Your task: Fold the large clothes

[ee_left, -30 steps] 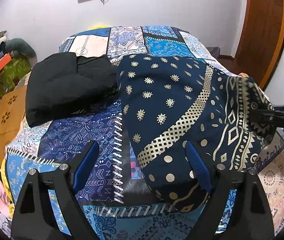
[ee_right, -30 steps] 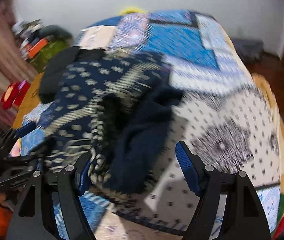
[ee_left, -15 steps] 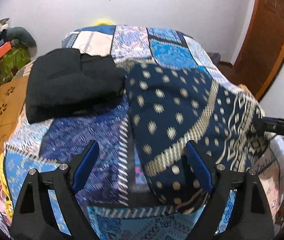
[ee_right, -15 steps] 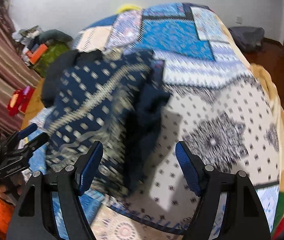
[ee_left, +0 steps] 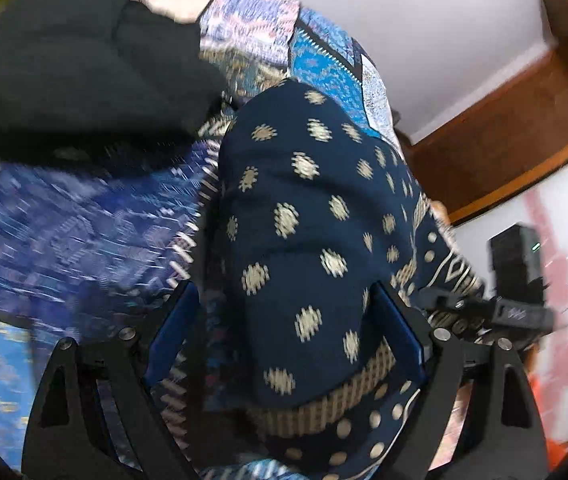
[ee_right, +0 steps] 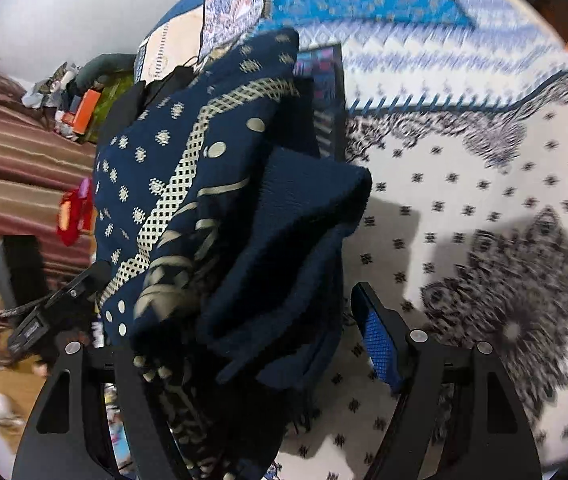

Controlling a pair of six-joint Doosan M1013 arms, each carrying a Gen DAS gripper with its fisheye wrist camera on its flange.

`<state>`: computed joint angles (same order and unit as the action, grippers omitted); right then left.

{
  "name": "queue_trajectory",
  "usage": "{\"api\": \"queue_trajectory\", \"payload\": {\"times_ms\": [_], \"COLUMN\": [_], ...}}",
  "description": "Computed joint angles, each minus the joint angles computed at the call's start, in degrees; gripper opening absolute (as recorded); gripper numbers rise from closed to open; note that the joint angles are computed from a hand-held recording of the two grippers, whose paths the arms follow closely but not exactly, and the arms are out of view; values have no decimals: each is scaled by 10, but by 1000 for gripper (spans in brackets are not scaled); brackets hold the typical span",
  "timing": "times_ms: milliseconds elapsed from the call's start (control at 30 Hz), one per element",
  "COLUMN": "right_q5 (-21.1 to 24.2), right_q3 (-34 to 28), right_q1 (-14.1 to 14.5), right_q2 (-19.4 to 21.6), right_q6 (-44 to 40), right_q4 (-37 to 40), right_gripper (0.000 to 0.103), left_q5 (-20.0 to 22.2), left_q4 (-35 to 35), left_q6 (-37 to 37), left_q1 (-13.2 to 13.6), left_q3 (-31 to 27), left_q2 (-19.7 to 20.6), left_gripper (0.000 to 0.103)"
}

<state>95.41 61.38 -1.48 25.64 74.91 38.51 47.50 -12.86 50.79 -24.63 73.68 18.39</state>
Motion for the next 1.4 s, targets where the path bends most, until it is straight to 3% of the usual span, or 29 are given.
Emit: {"api": "queue_trajectory", "payload": {"times_ms": [267, 367, 500, 533, 733, 833, 1067, 1267, 1400], "right_q5": [35, 41, 42, 40, 28, 20, 4, -32, -64], "right_q3": [-30, -30, -24, -20, -5, -6, -29, -64, -96], "right_q1": [4, -1, -6, -7, -12, -7, 2, 26, 48], "right_q2": [34, 40, 41, 38, 17, 7, -18, -30, -22], "right_q6": [18, 32, 41, 38, 19, 12, -22, -42, -47], "right_q4": [53, 87, 106, 107, 103, 100, 121, 133, 146], "right_gripper": [72, 74, 72, 70, 31, 22, 20, 20, 20], "left_q5": [2, 3, 2, 3, 11, 17, -14, -1, 12], "left_q4": [-152, -162, -152, -151, -101, -83, -59, 30, 53], "left_q6": [81, 100, 98, 101, 87, 84, 89, 88, 106], "left_q1": [30, 32, 28, 27, 11, 6, 6, 10, 29], "left_q3": [-20, -28, -35, -36, -40, -45, -34, -79, -107], "left_q2": [35, 43, 47, 47, 31, 22, -23, -41, -46], "left_gripper": [89, 89, 88, 83, 61, 54, 50, 49, 49]}}
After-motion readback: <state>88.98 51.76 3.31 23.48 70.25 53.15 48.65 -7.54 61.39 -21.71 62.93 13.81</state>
